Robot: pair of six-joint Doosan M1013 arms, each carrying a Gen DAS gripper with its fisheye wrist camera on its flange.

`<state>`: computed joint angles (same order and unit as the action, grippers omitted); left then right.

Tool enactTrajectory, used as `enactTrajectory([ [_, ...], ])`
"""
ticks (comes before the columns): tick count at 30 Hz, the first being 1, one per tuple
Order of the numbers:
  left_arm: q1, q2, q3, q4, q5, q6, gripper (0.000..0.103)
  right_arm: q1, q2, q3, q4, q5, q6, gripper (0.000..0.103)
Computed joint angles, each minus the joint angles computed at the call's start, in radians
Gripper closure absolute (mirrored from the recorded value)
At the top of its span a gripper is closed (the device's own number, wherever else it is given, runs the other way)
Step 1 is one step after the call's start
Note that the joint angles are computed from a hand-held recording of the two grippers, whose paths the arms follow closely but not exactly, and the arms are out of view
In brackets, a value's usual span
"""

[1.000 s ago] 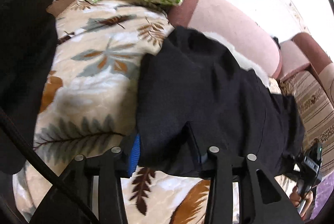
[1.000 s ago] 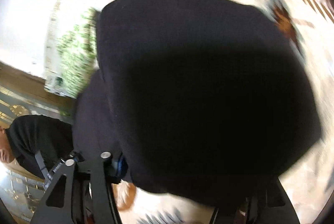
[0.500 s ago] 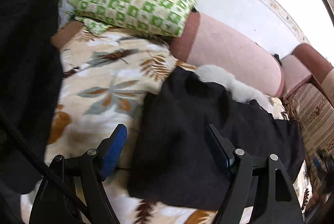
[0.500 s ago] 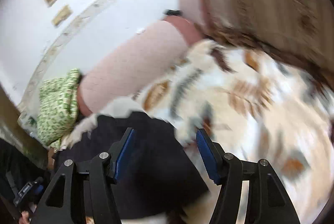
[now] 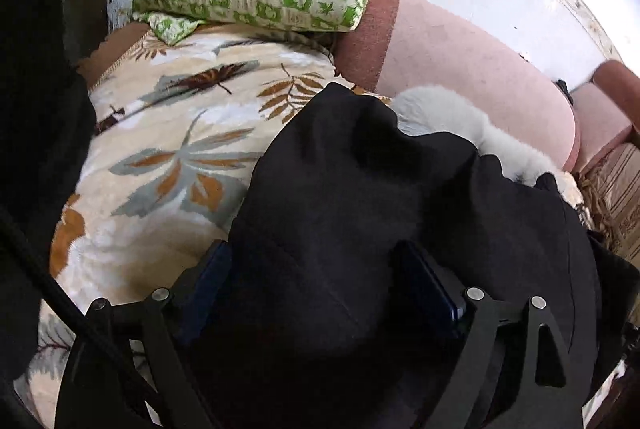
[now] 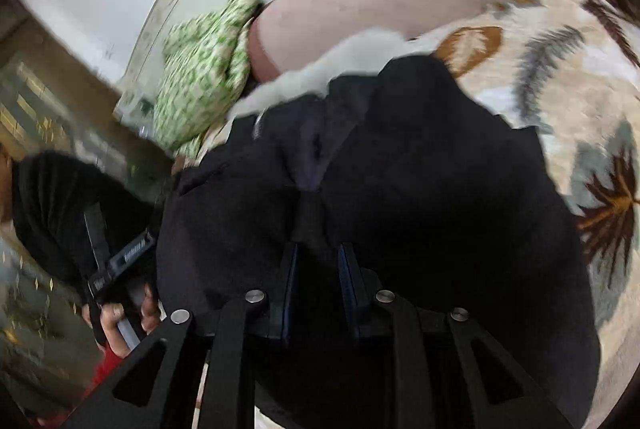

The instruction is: Fold large clothes

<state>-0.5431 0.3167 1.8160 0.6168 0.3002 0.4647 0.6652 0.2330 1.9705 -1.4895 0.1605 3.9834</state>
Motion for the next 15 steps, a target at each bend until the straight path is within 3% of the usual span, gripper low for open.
enactTrajectory([
  [2,0.001,0.003,-0.004,-0.012,0.002,0.010,0.016,0.029,-0.005,-0.008,0.111,0.130,-0.105,0.063],
  [3,0.000,0.003,-0.004,-0.002,0.004,0.001,0.016,0.051,-0.008,-0.016,0.161,0.216,-0.169,0.049],
  [4,-0.002,0.004,-0.005,0.015,0.006,-0.015,0.015,0.067,-0.008,-0.022,0.170,0.265,-0.186,0.028],
  [5,-0.003,0.006,-0.005,0.029,0.008,-0.031,0.015,0.076,0.003,-0.044,0.205,0.347,-0.252,0.019],
  [6,-0.005,0.007,-0.005,0.047,0.009,-0.051,0.015,0.095,0.009,-0.065,0.242,0.427,-0.306,0.012],
  [7,-0.008,0.007,-0.004,0.073,0.012,-0.080,0.015,0.088,0.029,-0.090,0.280,0.477,-0.380,0.012],
  [8,-0.010,0.008,-0.003,0.096,0.015,-0.101,0.015,0.077,0.037,-0.103,0.315,0.475,-0.425,0.012],
  [9,-0.014,0.008,-0.002,0.132,0.020,-0.134,0.015,0.058,0.040,-0.105,0.378,0.421,-0.479,0.015],
  [10,-0.016,0.007,-0.001,0.151,0.024,-0.151,0.015,0.039,0.051,-0.112,0.475,0.352,-0.565,0.027],
  [11,-0.019,0.007,0.000,0.178,0.029,-0.177,0.015,0.035,0.062,-0.121,0.520,0.335,-0.631,0.036],
  [12,-0.020,0.006,0.002,0.192,0.033,-0.192,0.015,0.042,0.070,-0.139,0.535,0.371,-0.671,0.061],
  [13,-0.020,0.005,0.003,0.197,0.033,-0.202,0.015,0.054,0.070,-0.149,0.511,0.399,-0.662,0.078],
  [15,-0.017,0.003,0.002,0.173,0.030,-0.187,0.015,0.079,0.052,-0.142,0.408,0.461,-0.563,0.086],
])
